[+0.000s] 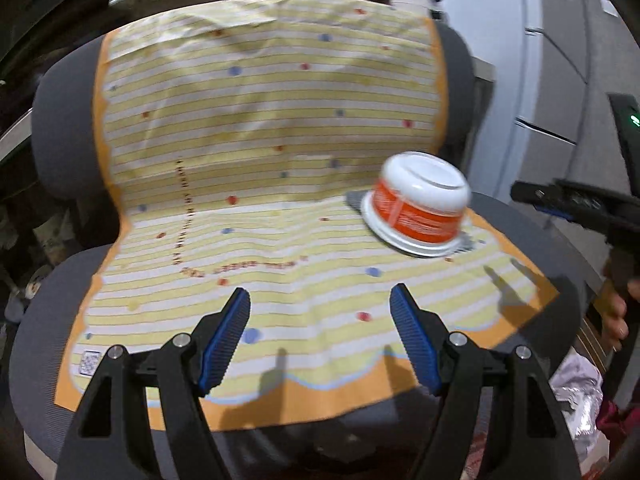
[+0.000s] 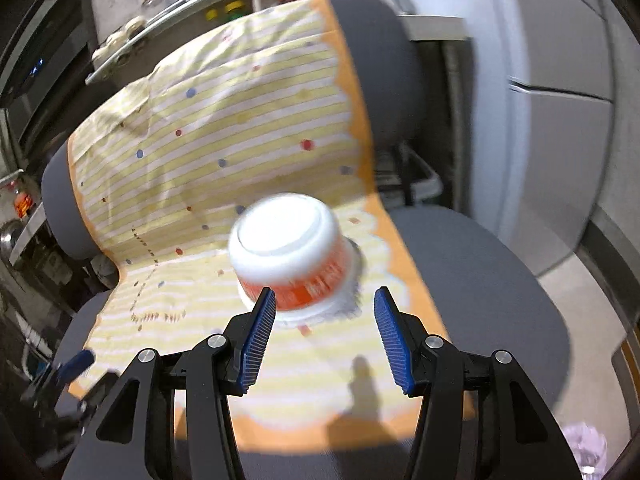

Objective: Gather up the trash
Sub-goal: 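Move the right gripper back to the chair and grasp the white-orange bowl, then lift the bowl off the grey cloth with the right gripper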

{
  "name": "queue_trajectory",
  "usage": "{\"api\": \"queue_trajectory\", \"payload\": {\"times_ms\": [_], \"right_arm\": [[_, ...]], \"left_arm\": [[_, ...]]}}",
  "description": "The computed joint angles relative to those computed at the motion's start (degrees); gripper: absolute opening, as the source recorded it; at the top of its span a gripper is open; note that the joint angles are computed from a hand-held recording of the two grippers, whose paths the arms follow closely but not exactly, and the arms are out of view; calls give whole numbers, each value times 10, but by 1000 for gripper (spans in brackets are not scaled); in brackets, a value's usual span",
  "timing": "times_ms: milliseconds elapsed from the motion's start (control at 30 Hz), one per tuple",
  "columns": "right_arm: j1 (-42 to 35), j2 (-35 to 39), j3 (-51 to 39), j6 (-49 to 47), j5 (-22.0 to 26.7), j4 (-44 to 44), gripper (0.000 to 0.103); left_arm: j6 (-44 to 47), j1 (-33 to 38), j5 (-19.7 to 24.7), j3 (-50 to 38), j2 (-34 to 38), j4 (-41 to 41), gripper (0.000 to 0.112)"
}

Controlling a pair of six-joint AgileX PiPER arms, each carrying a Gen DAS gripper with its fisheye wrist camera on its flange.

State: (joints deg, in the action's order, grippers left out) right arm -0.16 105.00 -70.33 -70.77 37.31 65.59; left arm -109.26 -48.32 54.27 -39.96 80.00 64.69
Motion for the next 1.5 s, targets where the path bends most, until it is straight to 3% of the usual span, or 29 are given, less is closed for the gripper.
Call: {"api": "queue_trajectory", "payload": {"times_ms": [167, 333, 600, 800, 1000, 1133, 1233, 1367, 1500], "right_arm": [[77, 73, -112, 150, -48, -113, 54], [87, 108, -153, 216, -51, -172, 52], [40, 34, -23, 80, -34, -89, 53], [-12, -19, 80, 65, -11, -170, 53], [-118, -83, 164, -30, 50, -173, 53], [-172, -114, 193, -74, 64, -170, 52], [-203, -129, 214, -135, 59, -120, 40], [-187, -84, 188, -138, 65, -93, 23], [-142, -54, 178, -159, 52, -49, 21]], "left_arm": [[5, 36, -17, 27, -24, -2, 71], [2, 60, -46, 47, -31, -2, 71], [-13, 29, -33, 44, -32, -5, 71], [-23, -21, 0, 32, -27, -15, 71], [-23, -55, 12, 13, -5, -25, 71], [-17, -70, 13, -6, 8, -24, 71], [-11, -78, 10, -27, 22, -20, 71], [-1, -86, 6, -58, 44, -16, 71], [15, -95, 28, -81, 58, -14, 71]]}}
